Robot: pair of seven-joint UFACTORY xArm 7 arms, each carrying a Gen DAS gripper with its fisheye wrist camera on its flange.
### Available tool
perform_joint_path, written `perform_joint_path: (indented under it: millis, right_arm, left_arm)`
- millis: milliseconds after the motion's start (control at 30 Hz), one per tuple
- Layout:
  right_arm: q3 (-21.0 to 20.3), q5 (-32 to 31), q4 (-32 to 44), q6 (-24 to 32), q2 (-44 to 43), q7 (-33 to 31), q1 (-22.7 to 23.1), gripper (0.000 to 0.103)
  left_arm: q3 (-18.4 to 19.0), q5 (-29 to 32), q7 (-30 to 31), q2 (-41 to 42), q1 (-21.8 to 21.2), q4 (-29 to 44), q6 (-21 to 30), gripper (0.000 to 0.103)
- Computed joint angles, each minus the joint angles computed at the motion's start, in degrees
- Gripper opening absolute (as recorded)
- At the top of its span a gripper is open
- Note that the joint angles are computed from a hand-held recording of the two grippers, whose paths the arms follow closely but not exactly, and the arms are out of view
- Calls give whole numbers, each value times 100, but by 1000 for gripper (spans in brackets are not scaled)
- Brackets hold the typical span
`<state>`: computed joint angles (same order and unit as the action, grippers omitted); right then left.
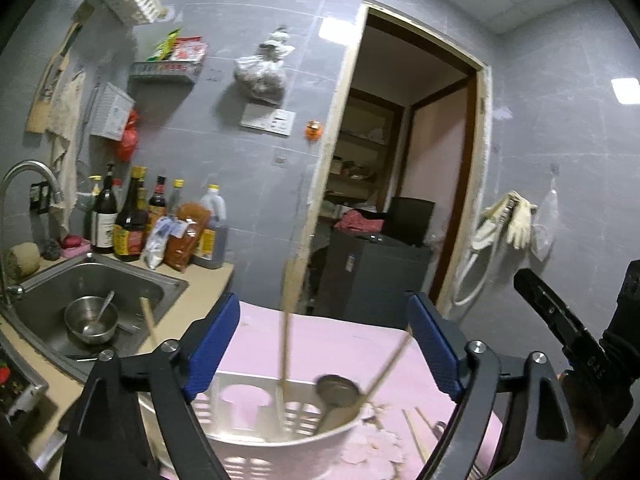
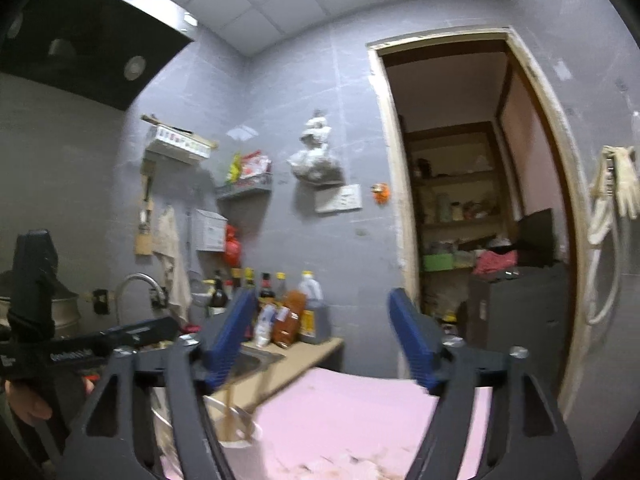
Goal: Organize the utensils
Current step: 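Open the left tool over the basket while the right tool releases its chopstick, then move both open tools back toward the chopsticks and silver tongs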
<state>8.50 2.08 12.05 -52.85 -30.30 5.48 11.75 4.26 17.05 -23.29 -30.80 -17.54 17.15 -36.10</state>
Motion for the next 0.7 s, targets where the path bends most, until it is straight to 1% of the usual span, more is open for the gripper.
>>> perform_joint_path:
  millis: [33,100,167,267,333,400,433,467,533,633,700]
  right_arm:
    - [-56,-2,-121,205,-234,-42,-44,80]
    - [-186,-51,-340,553,-645,-74,-122,86]
    - [-439,-215,-563,882,-1043,-28,-154,96]
    - [-779,-466,-827,1455,-1573,-27,-204,102]
    - [-948,-595,-960,1808,-1853,-75,-257,103]
    - [-1089,-678,-1093,2338,-2184,-177,-348,103]
    - [-1175,-711,-1132,2486,-2269,-230,-345,103]
    - [-1300,-752,-1182,2749,-2397,-307,-345,103]
    - [-1456,-748,-1257,3161,-2574,-437,-364,103]
    - [-1710,-676,-1311,3621,-2705,-639,-311,103]
    - [-1810,-578,-1307,3963,-2714,-753,-310,103]
  left_arm:
    - [-39,14,-4,0,-33,0,14,88]
    - [44,277,-45,38,-251,5,9,91]
    - [40,452,-62,63,-378,9,63,93]
    - [62,718,-125,158,-619,54,223,93]
    - [11,822,-141,237,-738,93,390,93]
    - [-132,794,-100,344,-792,112,494,93]
    - [-184,784,-92,400,-834,124,564,93]
    - [-238,759,-88,459,-877,124,605,93]
    - [-212,849,-143,618,-1058,173,762,93]
    - [-366,770,-128,827,-1144,237,994,93]
    - [-299,821,-184,957,-1300,314,1188,93]
